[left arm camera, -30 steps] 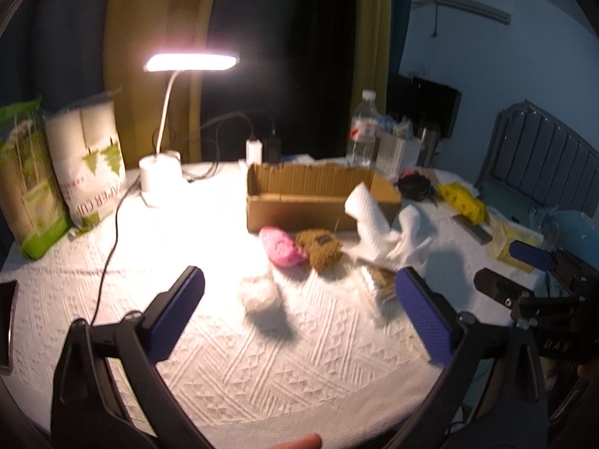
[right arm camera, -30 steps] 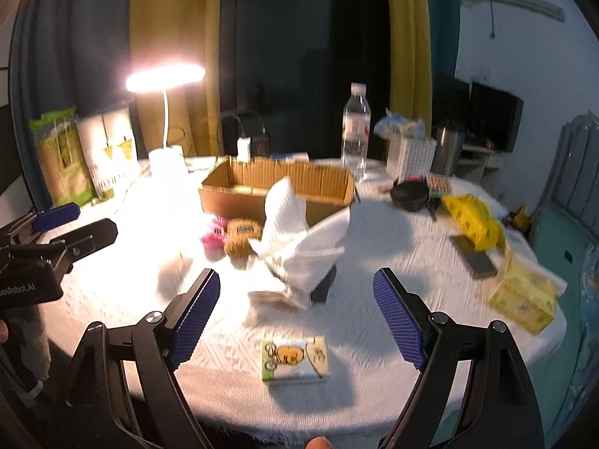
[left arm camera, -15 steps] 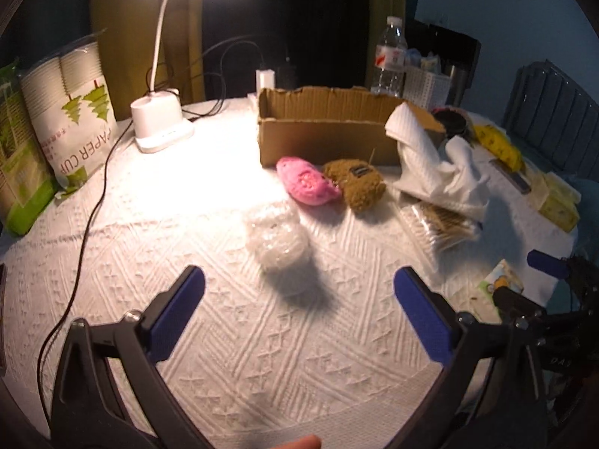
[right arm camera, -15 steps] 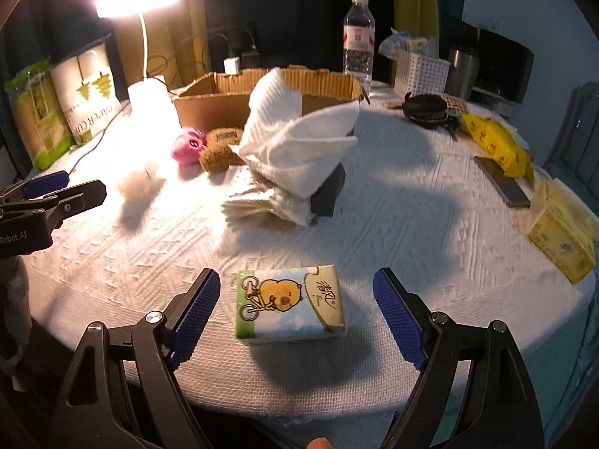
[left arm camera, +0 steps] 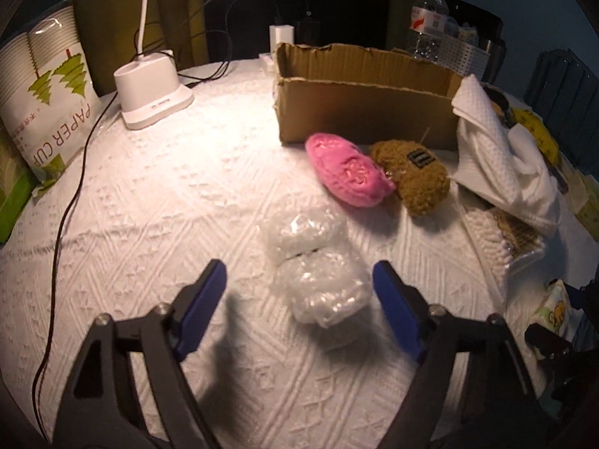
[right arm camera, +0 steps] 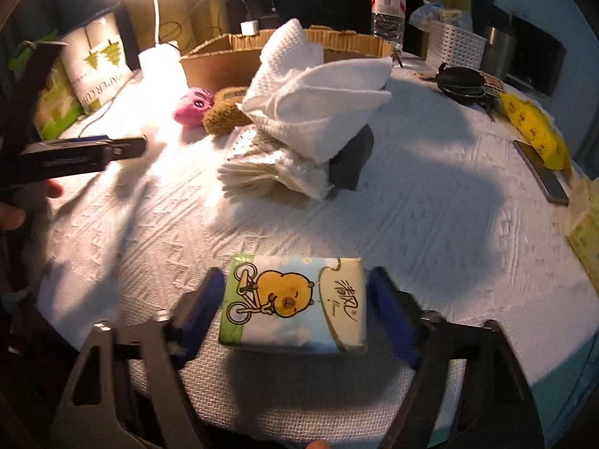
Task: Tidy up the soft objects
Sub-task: 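Grasp the duck-printed tissue pack with the right gripper and lift it, then grasp the white cotton-pad bag with the left gripper while the right carries the tissue pack over the box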
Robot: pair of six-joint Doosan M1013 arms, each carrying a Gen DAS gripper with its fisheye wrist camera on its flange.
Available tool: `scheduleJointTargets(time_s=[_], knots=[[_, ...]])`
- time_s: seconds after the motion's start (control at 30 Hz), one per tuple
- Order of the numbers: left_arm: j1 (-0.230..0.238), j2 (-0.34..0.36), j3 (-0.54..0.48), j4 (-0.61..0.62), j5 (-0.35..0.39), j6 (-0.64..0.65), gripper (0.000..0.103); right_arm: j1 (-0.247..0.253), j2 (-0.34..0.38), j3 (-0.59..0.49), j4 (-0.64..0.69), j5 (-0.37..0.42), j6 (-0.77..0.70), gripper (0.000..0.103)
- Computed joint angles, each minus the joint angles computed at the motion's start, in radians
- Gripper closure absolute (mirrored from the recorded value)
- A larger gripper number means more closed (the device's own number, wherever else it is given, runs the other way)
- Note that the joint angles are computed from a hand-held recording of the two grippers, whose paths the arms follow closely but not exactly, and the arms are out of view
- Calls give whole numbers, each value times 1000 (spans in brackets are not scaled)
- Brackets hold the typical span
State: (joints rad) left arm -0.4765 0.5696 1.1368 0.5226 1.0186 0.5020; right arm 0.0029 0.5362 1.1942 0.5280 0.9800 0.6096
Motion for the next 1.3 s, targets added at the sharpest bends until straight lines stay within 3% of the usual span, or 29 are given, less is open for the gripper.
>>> scheduleJointTargets(time_s=[0.17,0.2,0.27,0.6,0.77,1.3], knots=[[8,4,0,-47,-29,44,60,-9,13,-28,23,38,0,33],[13,-3,11,-69,-65,53,61,-10,15,-34,22,40,1,33],[14,-3,5,-85,-67,64,64,-13,15,-41,40,43,-4,33],[-3,-15,-39,-32,-102,77,65,-25,26,-117,120,11,-33,33],[-7,-16,-70,11,-157,93,65,-24,59,-197,162,-1,-42,33],[26,106,-311,-8,-139,267,65,6,192,-454,215,15,-20,33]])
